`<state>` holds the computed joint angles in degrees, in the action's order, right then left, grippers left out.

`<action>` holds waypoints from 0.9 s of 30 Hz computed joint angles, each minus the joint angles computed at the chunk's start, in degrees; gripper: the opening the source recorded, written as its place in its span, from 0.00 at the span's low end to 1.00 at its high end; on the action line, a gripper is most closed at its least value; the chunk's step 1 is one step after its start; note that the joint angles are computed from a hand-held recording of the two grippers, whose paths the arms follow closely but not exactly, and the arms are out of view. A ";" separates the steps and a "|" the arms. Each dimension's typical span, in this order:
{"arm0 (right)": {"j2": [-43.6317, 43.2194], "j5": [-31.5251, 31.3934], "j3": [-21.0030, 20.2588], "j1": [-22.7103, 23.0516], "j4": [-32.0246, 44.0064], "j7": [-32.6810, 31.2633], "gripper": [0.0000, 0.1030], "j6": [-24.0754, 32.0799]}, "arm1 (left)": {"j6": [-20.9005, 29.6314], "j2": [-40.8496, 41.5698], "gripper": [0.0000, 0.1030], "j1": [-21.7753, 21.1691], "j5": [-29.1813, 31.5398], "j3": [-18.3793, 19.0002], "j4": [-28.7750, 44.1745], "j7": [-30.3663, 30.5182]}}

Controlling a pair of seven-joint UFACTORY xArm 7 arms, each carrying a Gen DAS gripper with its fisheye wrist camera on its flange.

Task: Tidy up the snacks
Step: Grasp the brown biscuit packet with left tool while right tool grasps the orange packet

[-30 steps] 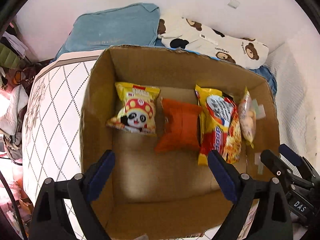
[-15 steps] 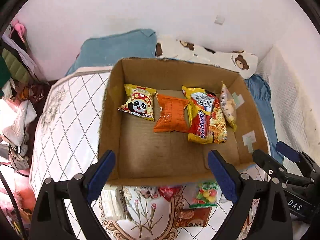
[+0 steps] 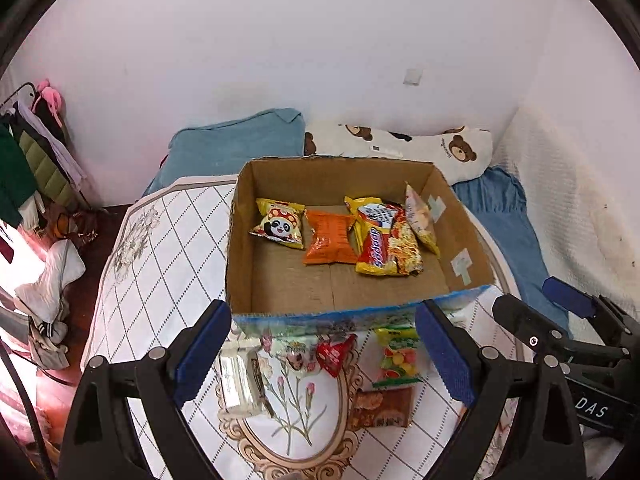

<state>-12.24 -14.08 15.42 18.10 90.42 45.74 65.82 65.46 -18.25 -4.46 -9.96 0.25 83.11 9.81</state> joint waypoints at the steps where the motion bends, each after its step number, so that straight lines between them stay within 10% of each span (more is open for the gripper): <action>1: -0.99 0.40 0.05 0.18 -0.64 0.37 0.88 -0.06 | 0.61 -0.48 0.92 -0.02 -0.22 0.10 -0.22 -0.04; 4: -3.75 2.25 0.04 0.26 -3.05 0.97 0.87 0.14 | 2.26 -2.65 0.92 0.25 -0.49 0.36 -2.49 -0.86; 7: -7.68 5.41 -0.35 0.03 -7.83 1.18 0.62 0.42 | 3.89 -5.37 0.92 0.70 0.60 0.10 -7.03 -1.99; 19: -31.51 21.40 -6.17 -4.65 -38.27 9.86 0.62 3.12 | 18.41 2.54 0.90 0.27 -11.09 1.34 -16.74 -11.40; 27: -38.68 26.21 -7.37 -6.28 -47.42 11.10 0.63 5.01 | 15.83 11.88 0.90 0.83 -22.57 -0.23 -17.43 -26.06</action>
<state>-50.93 12.13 8.05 11.82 43.01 56.84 70.83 81.30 -6.37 -3.63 -32.53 0.02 65.68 -16.25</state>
